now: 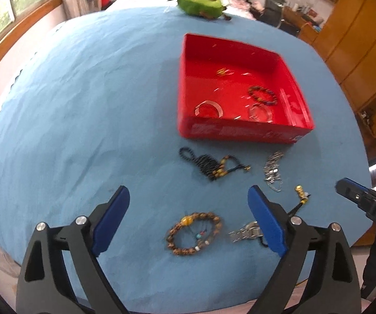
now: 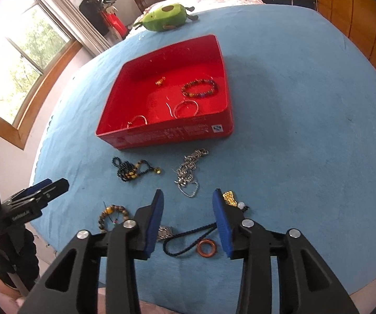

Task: Organize jewelry
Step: 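Withdraw both open grippers from the tray toward the remaining jewelry, then grasp the black bead necklace with the left gripper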

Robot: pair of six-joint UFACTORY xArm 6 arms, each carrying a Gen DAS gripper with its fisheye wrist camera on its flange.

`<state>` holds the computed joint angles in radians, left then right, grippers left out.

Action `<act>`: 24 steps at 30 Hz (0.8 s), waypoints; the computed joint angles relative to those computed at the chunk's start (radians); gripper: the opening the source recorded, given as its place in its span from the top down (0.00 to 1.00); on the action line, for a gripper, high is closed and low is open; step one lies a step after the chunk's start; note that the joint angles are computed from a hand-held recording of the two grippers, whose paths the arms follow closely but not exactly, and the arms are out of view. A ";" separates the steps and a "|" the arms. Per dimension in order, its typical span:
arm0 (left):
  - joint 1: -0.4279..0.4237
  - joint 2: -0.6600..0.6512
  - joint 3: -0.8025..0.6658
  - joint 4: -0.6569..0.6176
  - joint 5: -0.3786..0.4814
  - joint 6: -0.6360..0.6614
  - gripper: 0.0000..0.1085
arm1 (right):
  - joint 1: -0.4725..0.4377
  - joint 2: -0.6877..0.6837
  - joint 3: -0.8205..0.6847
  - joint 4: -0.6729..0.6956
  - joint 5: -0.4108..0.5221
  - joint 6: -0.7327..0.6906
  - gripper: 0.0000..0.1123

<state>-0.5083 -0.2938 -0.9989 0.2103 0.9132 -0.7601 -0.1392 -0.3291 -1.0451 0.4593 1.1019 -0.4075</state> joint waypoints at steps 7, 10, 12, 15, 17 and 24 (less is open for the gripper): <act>0.032 0.020 0.029 -0.045 0.014 0.017 0.16 | 0.019 0.046 0.016 -0.015 0.013 0.011 0.65; 0.033 0.038 0.024 -0.030 0.016 0.025 0.16 | 0.029 0.067 0.013 -0.019 0.017 0.018 0.65; 0.037 0.047 0.026 -0.023 0.009 0.025 0.16 | 0.038 0.082 0.008 -0.028 0.013 0.026 0.65; 0.049 0.065 0.021 -0.028 0.001 0.032 0.16 | 0.048 0.096 0.004 -0.033 0.013 0.035 0.65; 0.060 0.077 0.019 -0.044 -0.010 0.043 0.16 | 0.052 0.105 0.000 -0.036 0.015 0.041 0.65; 0.101 0.172 -0.042 -0.171 -0.041 0.124 0.16 | 0.052 0.143 -0.020 -0.057 0.018 0.074 0.65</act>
<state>-0.4077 -0.1217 -1.0405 0.0395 0.8723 -0.6357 -0.0877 -0.1862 -1.0656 0.4024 1.1202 -0.3338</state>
